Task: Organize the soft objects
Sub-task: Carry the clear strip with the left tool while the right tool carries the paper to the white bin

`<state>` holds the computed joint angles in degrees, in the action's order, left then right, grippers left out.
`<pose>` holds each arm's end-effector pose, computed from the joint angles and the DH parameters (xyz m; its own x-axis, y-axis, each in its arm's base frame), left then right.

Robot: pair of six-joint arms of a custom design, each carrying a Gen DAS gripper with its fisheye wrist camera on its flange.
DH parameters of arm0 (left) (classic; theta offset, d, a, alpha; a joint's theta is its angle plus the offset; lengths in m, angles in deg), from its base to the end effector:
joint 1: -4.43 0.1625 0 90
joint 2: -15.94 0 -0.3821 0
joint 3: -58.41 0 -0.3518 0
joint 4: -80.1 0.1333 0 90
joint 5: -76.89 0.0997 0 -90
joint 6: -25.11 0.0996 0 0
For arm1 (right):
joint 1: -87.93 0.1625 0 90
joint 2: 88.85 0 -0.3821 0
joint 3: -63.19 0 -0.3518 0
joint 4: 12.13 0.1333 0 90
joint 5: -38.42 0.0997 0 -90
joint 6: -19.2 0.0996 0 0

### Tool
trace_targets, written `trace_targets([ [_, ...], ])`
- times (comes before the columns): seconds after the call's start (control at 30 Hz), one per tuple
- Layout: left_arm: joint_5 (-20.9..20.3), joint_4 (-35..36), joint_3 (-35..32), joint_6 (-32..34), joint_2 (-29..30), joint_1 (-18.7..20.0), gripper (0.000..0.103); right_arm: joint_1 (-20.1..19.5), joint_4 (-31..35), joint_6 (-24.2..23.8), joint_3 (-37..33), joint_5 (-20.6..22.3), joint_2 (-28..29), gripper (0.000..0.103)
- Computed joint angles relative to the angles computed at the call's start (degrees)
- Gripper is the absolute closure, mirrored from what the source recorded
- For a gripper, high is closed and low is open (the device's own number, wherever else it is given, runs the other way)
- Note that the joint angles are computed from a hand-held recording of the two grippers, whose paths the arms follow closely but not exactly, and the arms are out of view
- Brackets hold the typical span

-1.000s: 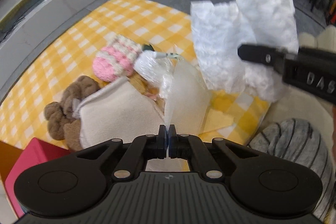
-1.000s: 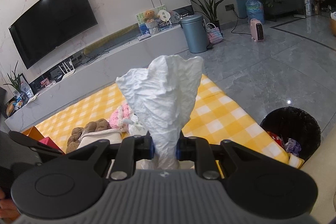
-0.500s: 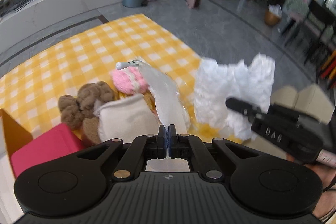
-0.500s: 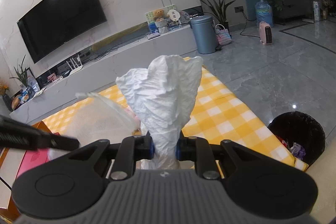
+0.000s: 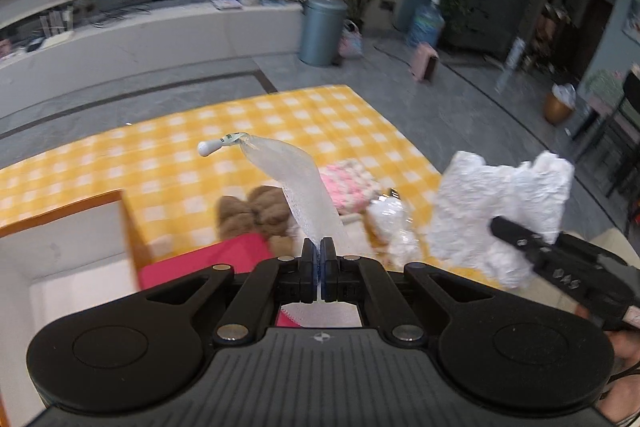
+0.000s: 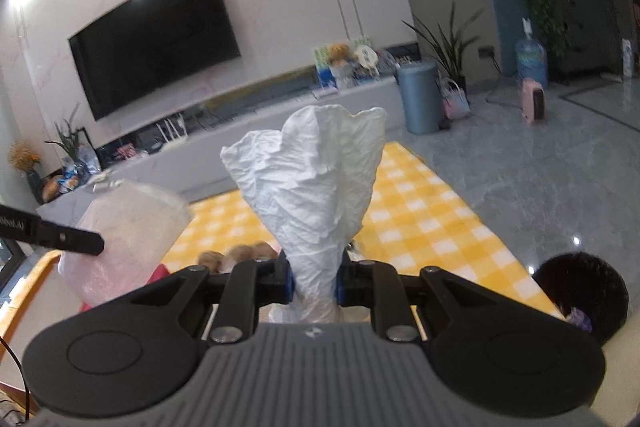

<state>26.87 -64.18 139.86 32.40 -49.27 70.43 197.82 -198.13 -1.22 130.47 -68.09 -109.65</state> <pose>-0.0734 -0.6499 0.4123 -0.8135 0.0417 -0.5801 0.4270 0.7200 -0.5470 0.3494 -0.6571 0.0569 -0.8368 -0.3282 0.4383 -0.5472 0.5292 -0.6485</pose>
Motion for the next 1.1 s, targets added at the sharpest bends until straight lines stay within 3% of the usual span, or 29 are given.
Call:
trace_targets([
  [0.07,1.15,-4.06,3.30,0.46,-2.53,-0.15,0.102,0.62,-1.20,-0.23,1.04,1.15,-0.64,0.086],
  [0.2,7.42,-10.08,9.17,0.93,-7.00,-1.28,0.102,2.15,-1.98,-0.82,2.65,5.10,-1.79,0.086],
  [0.33,12.70,-24.18,17.12,6.57,-11.01,-2.28,0.101,3.25,1.00,0.02,2.36,13.18,-1.84,0.086],
  [0.43,13.15,-28.81,21.36,4.84,-14.18,-1.28,0.101,4.81,4.49,-1.12,0.69,17.86,-0.42,0.086],
  [0.67,13.10,-22.59,22.94,1.53,-18.81,3.38,0.101,9.29,16.97,-3.96,-7.88,23.91,5.53,0.086],
  [0.9,12.58,-15.55,22.22,2.07,-20.96,7.02,0.101,12.56,32.04,-3.23,-23.93,22.67,16.06,0.086],
  [1.0,9.51,-11.93,20.71,0.29,-20.88,9.43,0.101,13.00,38.89,-2.51,-30.93,22.54,20.39,0.086],
  [1.1,3.72,-8.44,19.18,-0.15,-20.58,11.98,0.101,13.72,45.60,-1.90,-39.64,19.35,25.69,0.087],
])
